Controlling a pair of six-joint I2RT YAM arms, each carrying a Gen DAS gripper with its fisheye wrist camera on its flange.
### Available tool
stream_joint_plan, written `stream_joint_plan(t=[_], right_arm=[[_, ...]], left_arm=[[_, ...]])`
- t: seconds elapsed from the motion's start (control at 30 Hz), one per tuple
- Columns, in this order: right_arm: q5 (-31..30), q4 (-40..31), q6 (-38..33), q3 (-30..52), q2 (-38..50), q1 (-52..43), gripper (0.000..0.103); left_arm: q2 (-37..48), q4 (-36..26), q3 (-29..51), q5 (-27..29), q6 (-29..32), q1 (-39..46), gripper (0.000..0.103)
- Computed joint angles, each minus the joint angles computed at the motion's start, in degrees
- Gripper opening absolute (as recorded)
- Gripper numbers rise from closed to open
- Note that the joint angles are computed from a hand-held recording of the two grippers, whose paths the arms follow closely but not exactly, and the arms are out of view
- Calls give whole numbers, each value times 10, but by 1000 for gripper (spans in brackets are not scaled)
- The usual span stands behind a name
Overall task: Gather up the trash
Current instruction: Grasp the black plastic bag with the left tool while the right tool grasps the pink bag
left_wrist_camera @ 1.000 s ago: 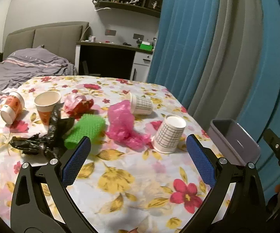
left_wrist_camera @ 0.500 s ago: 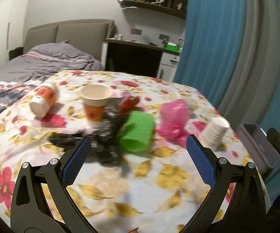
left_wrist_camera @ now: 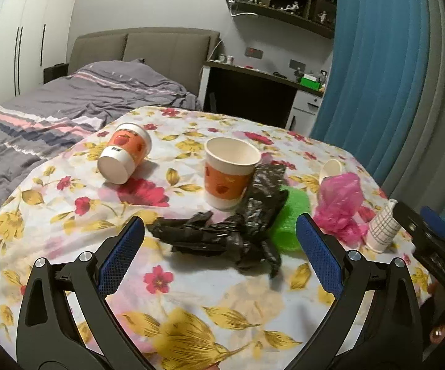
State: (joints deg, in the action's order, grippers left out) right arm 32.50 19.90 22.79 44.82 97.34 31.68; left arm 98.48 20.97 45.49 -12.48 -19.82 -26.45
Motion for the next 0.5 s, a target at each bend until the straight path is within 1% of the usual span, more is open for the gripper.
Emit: stream_joint_plan(t=[0.17,0.3,0.37,0.4,0.47,0.5], right_arm=[[-33,-24,0,65,62,-31,77],[-72,-50,7,104,95,-51,67],[-87,-58,7,118,108,-60,65],[-92,-62,9,125,114,-64,62],[-108,-74,9,141,128,-70,50],[-115,-80,7,148,133,-73,40]], left_arm=[[9,-3,7,2,6,13,97],[19,-6,14,13,11,24,97],[21,-6,14,19,14,29,97],[21,-5,13,24,15,32,97],[24,-4,13,28,17,36,97],[25,-5,14,30,18,37,97]])
